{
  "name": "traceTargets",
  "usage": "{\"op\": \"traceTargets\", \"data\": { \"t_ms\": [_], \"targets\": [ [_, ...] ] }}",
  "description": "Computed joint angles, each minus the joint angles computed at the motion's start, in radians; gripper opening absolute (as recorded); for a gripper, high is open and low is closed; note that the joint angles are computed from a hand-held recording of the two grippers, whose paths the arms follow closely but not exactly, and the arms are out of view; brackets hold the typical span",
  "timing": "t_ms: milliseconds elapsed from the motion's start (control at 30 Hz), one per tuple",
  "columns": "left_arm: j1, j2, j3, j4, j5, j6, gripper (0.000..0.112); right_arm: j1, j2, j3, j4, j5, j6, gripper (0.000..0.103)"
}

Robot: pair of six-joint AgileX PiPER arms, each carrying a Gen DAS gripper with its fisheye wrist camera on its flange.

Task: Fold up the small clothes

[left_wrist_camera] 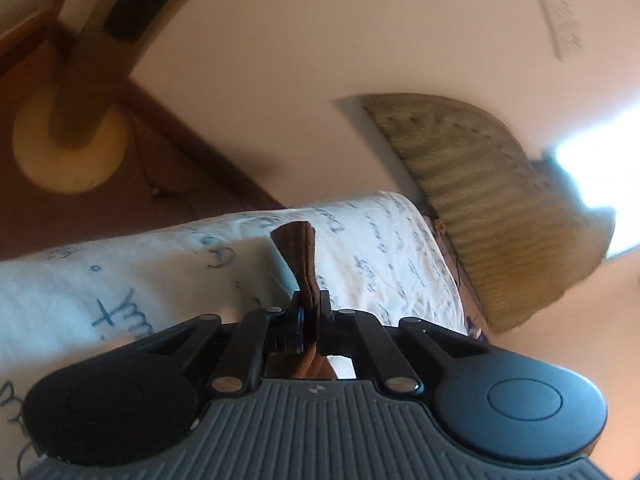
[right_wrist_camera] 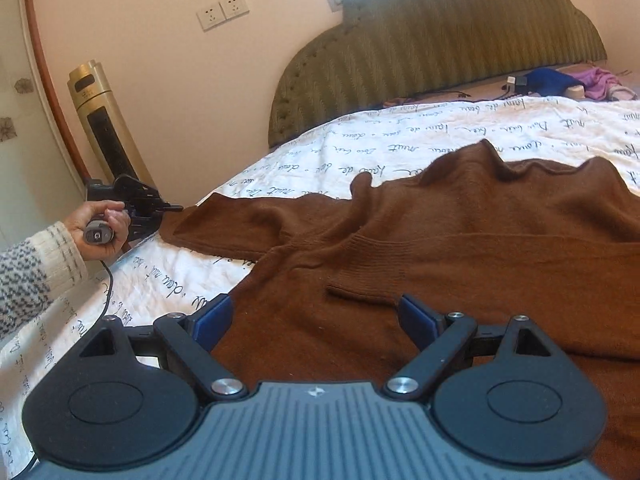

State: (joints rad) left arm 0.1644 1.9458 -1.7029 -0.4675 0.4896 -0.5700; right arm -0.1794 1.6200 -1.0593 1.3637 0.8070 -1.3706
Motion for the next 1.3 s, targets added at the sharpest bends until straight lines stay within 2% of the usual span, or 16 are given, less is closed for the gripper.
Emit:
{"op": "traceTargets", "data": {
  "t_ms": [100, 233, 333, 367, 467, 533, 600, 700, 767, 800, 833, 900, 967, 1033, 1100, 1300],
  "targets": [
    [-0.082, -0.081, 0.032, 0.141, -0.029, -0.003, 0.004, -0.018, -0.001, -0.009, -0.012, 0.016, 0.034, 0.090],
    [-0.263, -0.156, 0.034, 0.392, -0.031, -0.090, 0.004, -0.042, -0.010, -0.035, -0.052, 0.009, 0.090, 0.090],
    [-0.443, -0.169, 0.040, 0.682, -0.055, -0.283, 0.004, -0.075, -0.004, -0.064, -0.087, 0.020, 0.141, 0.091],
    [-0.503, -0.166, 0.050, 0.782, -0.078, -0.368, 0.004, -0.088, -0.004, -0.070, -0.091, 0.021, 0.153, 0.091],
    [-0.675, -0.082, -0.018, 1.082, -0.033, -0.561, 0.004, -0.113, -0.011, -0.075, -0.125, -0.011, 0.195, 0.091],
    [-0.753, -0.009, -0.048, 1.162, -0.050, -0.643, 0.004, -0.101, -0.034, -0.063, -0.177, -0.088, 0.221, 0.091],
    [-0.812, 0.071, -0.108, 1.111, -0.044, -0.596, 0.004, -0.111, -0.023, -0.083, -0.208, -0.071, 0.245, 0.091],
    [-0.850, 0.230, -0.275, 0.928, 0.052, -0.437, 0.011, -0.118, 0.010, -0.126, -0.248, -0.043, 0.308, 0.091],
    [-0.836, 0.258, -0.263, 0.872, -0.007, -0.355, 0.055, -0.127, 0.051, -0.170, -0.255, 0.007, 0.349, 0.091],
    [-0.831, 0.222, -0.196, 0.881, -0.070, -0.361, 0.071, -0.133, 0.086, -0.208, -0.263, 0.051, 0.377, 0.091],
    [-0.833, 0.187, -0.146, 0.910, -0.096, -0.407, 0.103, -0.133, 0.120, -0.248, -0.275, 0.083, 0.411, 0.091],
    [-0.838, 0.095, -0.038, 1.061, -0.127, -0.593, 0.103, -0.141, 0.192, -0.316, -0.241, 0.141, 0.458, 0.091],
    [-0.823, -0.014, 0.092, 1.237, -0.196, -0.793, 0.103, -0.149, 0.298, -0.429, -0.203, 0.224, 0.551, 0.091],
    [-0.786, -0.097, 0.178, 1.308, -0.207, -0.916, 0.103, -0.148, 0.417, -0.559, -0.167, 0.312, 0.659, 0.090],
    [-0.729, -0.152, 0.214, 1.219, -0.197, -0.887, 0.103, -0.132, 0.503, -0.665, -0.160, 0.350, 0.779, 0.090],
    [-0.507, -0.203, 0.223, 0.619, -0.144, -0.419, 0.103, -0.052, 0.579, -0.808, -0.204, 0.328, 0.899, 0.090]
  ]
}}
